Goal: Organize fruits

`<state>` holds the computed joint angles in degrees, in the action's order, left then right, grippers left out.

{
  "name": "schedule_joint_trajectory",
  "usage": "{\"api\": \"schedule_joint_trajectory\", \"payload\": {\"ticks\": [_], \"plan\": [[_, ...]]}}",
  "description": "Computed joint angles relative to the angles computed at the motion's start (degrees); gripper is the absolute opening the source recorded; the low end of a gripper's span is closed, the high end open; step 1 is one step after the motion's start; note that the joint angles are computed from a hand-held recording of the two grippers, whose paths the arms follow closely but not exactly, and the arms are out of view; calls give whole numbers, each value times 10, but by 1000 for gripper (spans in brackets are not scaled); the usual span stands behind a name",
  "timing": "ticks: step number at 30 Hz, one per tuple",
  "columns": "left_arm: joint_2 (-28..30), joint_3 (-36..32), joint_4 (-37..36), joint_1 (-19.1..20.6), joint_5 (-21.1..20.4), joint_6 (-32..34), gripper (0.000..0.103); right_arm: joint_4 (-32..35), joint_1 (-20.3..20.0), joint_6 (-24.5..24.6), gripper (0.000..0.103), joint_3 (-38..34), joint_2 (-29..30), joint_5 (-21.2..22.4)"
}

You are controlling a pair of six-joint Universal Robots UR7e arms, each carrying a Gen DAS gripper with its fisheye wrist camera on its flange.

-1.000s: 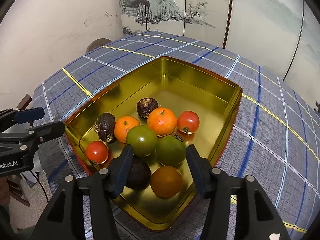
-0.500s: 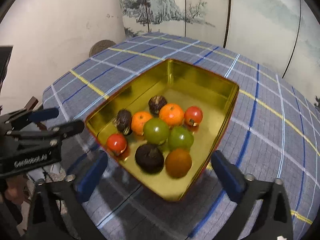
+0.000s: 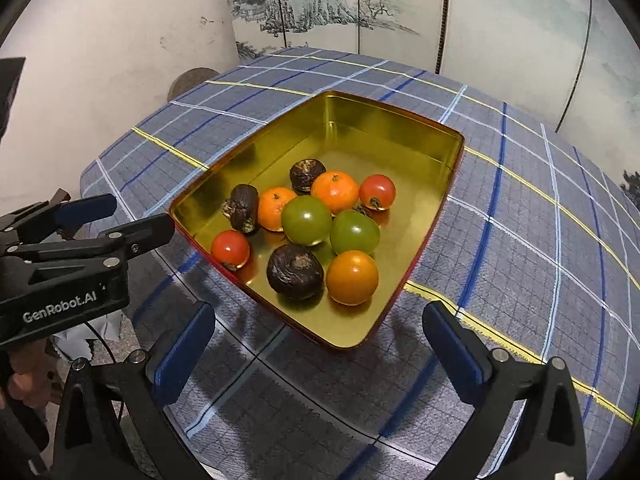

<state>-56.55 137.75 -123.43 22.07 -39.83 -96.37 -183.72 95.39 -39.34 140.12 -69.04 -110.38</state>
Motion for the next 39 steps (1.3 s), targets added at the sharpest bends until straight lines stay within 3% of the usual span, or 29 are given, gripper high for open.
{"api": "schedule_joint_trajectory", "payload": {"ticks": [39], "plan": [[36,-22,-43,14,0,53,74,18,-6,17,103,-6,4,-16]]}}
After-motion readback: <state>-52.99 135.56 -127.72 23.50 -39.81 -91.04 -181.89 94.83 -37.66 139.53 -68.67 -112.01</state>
